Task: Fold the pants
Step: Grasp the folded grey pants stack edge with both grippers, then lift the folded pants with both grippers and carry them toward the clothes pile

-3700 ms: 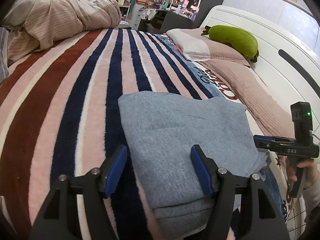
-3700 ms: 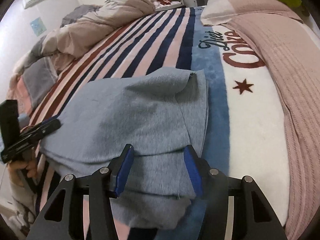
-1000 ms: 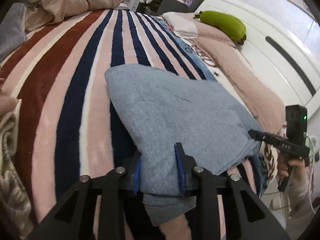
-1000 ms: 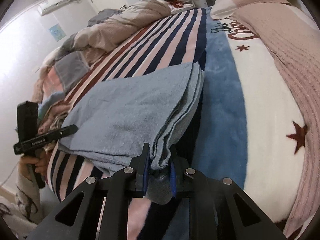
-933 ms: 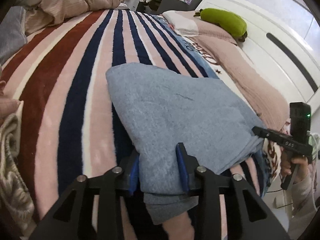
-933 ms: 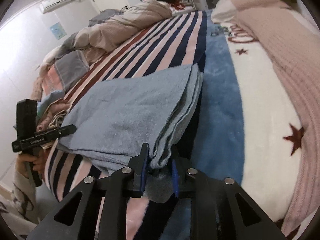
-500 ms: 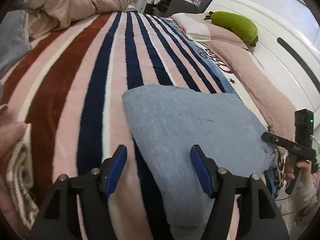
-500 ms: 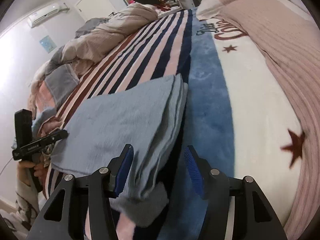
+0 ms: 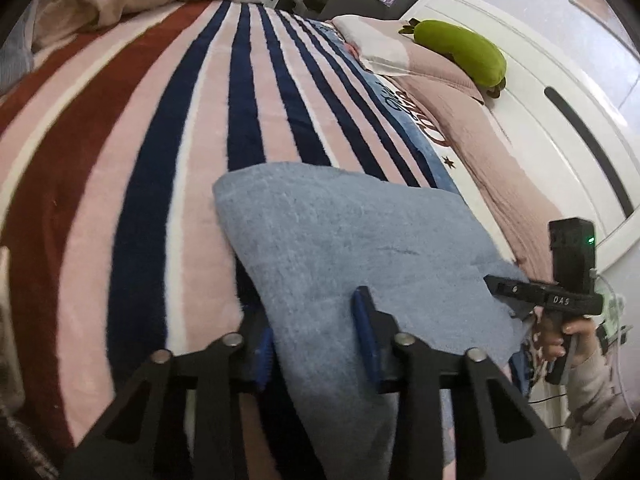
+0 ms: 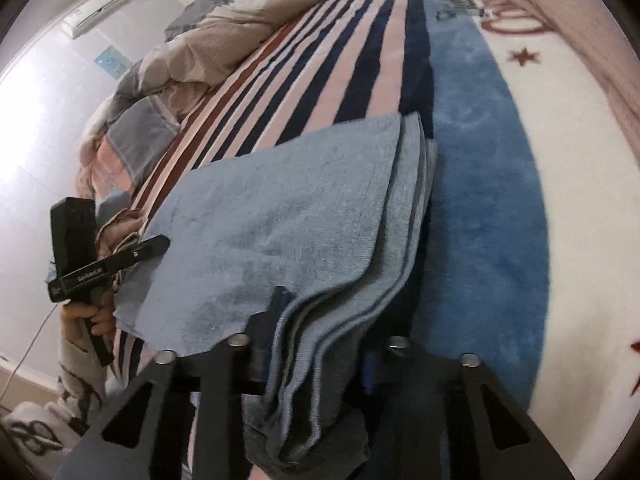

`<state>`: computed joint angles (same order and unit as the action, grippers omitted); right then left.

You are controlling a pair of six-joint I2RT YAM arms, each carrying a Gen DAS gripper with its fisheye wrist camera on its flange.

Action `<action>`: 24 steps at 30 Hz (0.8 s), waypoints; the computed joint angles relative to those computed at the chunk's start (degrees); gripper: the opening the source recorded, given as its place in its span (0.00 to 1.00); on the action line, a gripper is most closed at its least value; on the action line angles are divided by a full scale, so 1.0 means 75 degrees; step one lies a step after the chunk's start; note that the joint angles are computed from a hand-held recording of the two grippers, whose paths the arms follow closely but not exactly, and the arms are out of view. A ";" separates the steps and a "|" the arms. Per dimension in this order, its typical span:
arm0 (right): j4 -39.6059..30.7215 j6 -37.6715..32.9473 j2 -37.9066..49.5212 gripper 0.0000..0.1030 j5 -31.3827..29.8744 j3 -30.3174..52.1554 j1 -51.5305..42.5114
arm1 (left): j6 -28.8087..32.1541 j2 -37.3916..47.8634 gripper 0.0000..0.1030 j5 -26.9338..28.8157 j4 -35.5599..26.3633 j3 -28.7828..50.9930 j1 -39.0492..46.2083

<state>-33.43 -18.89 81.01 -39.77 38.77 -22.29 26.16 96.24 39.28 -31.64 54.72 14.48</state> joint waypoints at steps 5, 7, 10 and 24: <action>0.0012 0.0219 -0.0997 0.10 0.0056 -0.0068 0.0125 | 0.0166 -0.0550 0.16 -0.0051 -0.0199 0.0036 -0.0003; -0.0159 0.0336 -0.1291 0.10 -0.0030 0.0081 0.0150 | 0.0276 -0.0806 0.16 -0.0073 -0.0382 0.0091 0.0027; -0.0295 0.0505 -0.1718 0.10 0.0004 0.0248 0.0309 | 0.0496 -0.1129 0.16 0.0078 -0.0755 0.0256 0.0284; 0.0771 0.3415 -0.2569 0.09 0.1469 0.1302 0.3864 | 0.2582 -0.1121 0.14 0.1377 -0.3704 0.3093 0.3003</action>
<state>-27.64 6.73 61.75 -28.76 48.53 6.69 45.52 87.83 49.60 -59.42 77.91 37.01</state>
